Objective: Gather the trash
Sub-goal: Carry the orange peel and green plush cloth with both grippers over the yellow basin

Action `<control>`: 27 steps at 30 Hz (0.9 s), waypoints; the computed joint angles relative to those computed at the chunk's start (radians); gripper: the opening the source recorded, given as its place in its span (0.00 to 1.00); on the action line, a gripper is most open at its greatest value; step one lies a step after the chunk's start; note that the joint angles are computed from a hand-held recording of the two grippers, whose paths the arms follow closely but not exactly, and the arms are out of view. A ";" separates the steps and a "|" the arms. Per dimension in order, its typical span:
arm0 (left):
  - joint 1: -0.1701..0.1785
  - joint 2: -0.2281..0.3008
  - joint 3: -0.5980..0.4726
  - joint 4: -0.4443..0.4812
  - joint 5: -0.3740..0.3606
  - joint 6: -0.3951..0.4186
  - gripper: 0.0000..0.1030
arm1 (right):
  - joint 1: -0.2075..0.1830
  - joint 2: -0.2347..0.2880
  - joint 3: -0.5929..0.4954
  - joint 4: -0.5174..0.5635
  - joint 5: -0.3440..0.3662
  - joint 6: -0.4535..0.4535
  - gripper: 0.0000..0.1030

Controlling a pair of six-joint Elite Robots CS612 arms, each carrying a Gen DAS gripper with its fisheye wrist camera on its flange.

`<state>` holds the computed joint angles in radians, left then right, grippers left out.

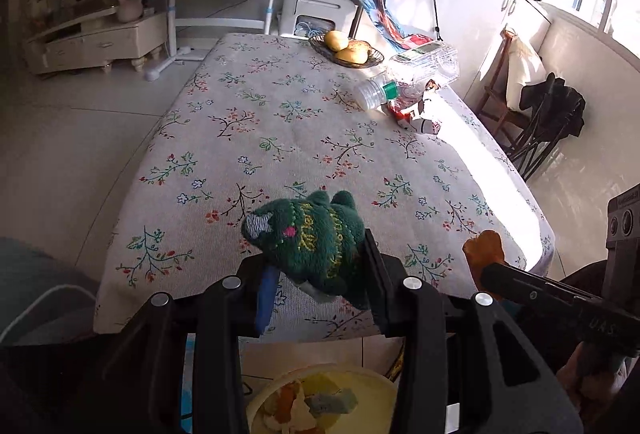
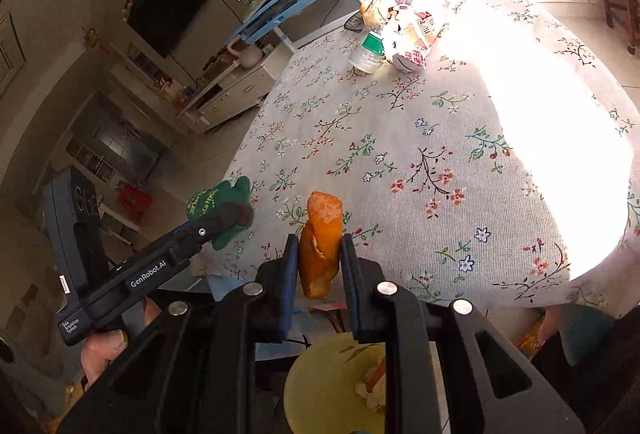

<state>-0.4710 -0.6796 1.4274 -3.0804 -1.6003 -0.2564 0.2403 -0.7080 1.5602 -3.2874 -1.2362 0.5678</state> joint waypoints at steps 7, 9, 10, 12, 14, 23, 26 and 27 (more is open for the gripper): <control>-0.007 -0.018 0.035 -0.026 0.022 0.016 0.36 | 0.008 0.008 -0.014 0.053 0.034 -0.027 0.21; -0.010 -0.024 0.046 -0.035 0.030 0.025 0.36 | 0.013 0.007 -0.013 0.074 0.046 -0.044 0.21; -0.013 -0.025 0.050 -0.039 0.034 0.029 0.36 | 0.015 0.007 -0.014 0.083 0.050 -0.053 0.21; -0.016 -0.031 0.063 -0.048 0.038 0.035 0.36 | 0.022 0.006 -0.007 0.090 0.056 -0.066 0.21; -0.019 -0.037 0.074 -0.057 0.043 0.041 0.36 | 0.025 0.004 -0.006 0.099 0.062 -0.076 0.21; -0.032 -0.064 0.129 -0.093 0.058 0.063 0.36 | 0.036 -0.010 0.022 0.098 0.063 -0.094 0.21; -0.033 -0.072 0.145 -0.102 0.059 0.063 0.36 | 0.037 -0.009 0.019 0.103 0.063 -0.098 0.21; -0.033 -0.072 0.144 -0.103 0.060 0.063 0.36 | 0.038 -0.010 0.019 0.103 0.062 -0.100 0.21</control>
<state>-0.5040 -0.7515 1.5719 -3.1830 -1.5403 -0.1933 0.2783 -0.7183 1.5795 -3.1843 -1.1741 0.4680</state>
